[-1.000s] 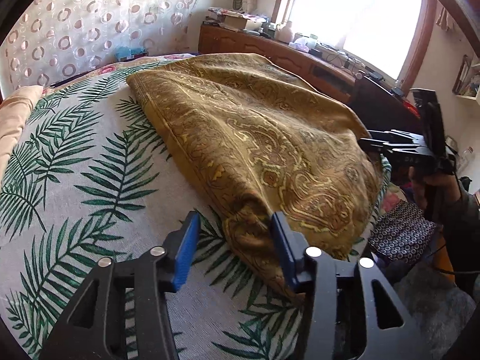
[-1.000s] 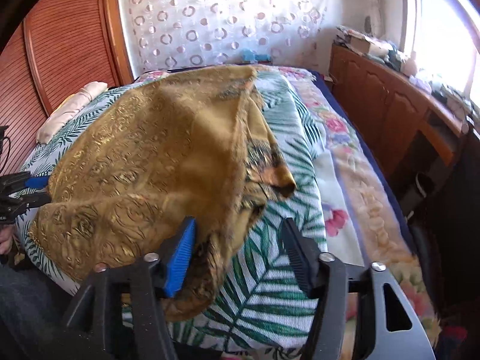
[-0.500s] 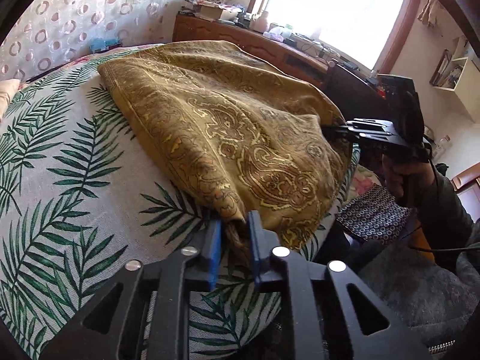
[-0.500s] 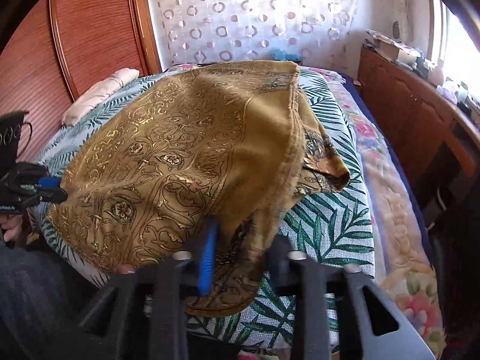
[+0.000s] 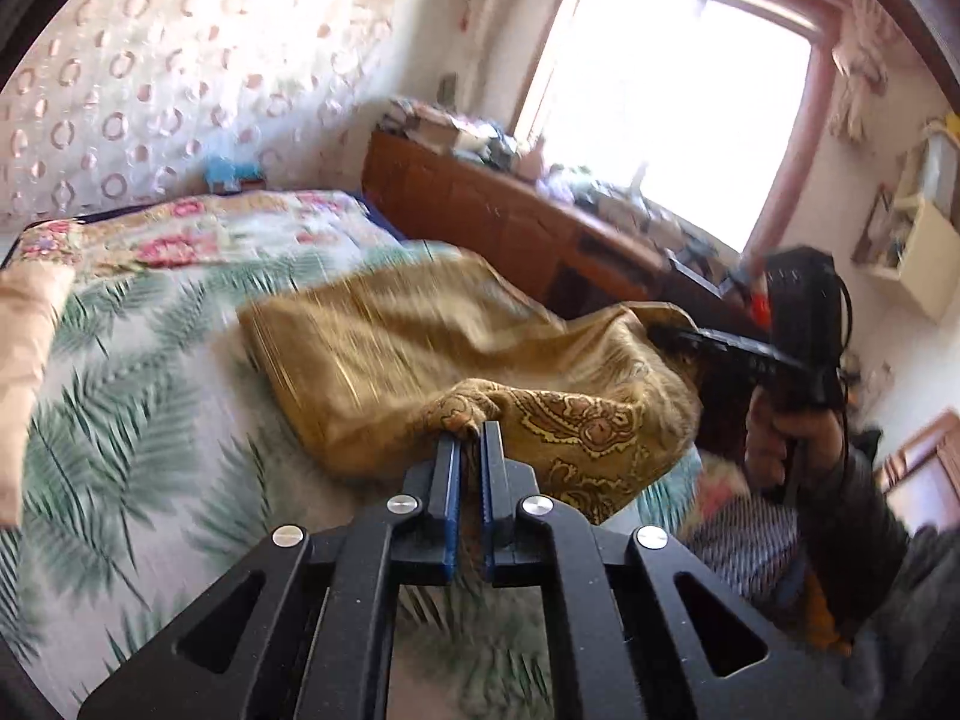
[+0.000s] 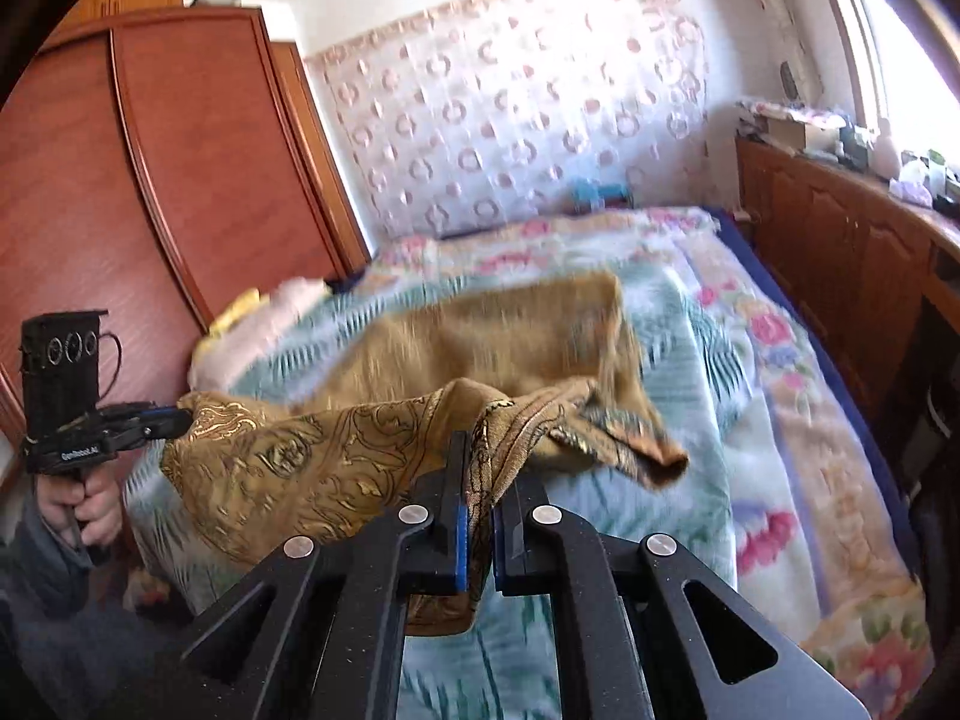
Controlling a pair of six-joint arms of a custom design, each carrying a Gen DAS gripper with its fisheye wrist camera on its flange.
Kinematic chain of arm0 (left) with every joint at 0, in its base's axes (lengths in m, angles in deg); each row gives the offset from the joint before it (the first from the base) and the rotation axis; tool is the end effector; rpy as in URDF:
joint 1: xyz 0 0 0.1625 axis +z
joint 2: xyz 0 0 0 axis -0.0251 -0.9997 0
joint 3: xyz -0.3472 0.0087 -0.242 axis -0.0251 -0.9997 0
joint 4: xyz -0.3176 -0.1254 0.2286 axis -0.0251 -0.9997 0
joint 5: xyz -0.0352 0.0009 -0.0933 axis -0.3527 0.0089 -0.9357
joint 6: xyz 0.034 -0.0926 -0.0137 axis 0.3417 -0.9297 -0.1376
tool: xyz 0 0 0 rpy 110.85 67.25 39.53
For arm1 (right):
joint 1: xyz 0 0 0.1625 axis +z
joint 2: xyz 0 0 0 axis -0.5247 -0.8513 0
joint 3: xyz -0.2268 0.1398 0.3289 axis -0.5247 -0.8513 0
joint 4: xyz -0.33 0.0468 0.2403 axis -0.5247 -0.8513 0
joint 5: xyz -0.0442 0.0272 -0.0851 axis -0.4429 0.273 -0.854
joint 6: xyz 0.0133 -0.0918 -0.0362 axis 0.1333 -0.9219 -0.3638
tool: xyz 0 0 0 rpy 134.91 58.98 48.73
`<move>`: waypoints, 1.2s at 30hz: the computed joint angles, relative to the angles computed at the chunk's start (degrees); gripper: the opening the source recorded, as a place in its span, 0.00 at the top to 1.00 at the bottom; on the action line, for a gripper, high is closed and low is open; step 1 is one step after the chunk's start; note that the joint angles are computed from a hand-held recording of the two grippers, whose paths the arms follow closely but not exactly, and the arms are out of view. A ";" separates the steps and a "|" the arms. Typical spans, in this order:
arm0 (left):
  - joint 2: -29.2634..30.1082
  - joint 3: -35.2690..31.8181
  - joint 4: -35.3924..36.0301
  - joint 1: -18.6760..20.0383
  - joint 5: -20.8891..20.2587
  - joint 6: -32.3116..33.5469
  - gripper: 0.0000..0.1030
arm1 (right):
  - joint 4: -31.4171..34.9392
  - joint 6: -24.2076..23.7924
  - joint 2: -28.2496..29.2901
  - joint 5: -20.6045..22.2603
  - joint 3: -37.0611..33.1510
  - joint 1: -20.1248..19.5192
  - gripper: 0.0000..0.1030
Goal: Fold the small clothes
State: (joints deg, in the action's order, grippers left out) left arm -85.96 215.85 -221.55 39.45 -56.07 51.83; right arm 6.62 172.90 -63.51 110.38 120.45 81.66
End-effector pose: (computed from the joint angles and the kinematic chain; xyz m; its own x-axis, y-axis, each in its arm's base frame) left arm -0.1970 -0.3473 0.0516 -0.6307 0.7520 -0.1917 0.7557 0.5389 -0.3722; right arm -0.0059 -0.2775 0.2899 -0.8502 -0.1093 0.5150 -0.4928 0.5093 -0.7055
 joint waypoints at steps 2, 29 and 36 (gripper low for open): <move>0.39 -3.50 1.46 1.44 0.95 1.08 0.94 | -2.31 4.04 4.05 5.78 -3.71 6.91 0.95; 11.89 -28.42 21.03 12.62 5.62 3.11 0.93 | -6.36 1.17 26.00 29.15 -21.24 22.23 0.36; 11.23 -28.20 22.04 12.52 5.29 5.51 0.78 | -2.93 0.90 35.34 34.56 -28.55 24.39 0.98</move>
State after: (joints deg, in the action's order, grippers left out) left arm -74.73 187.65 -199.51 51.98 -50.78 57.34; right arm 3.69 173.80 -28.17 144.93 91.90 106.05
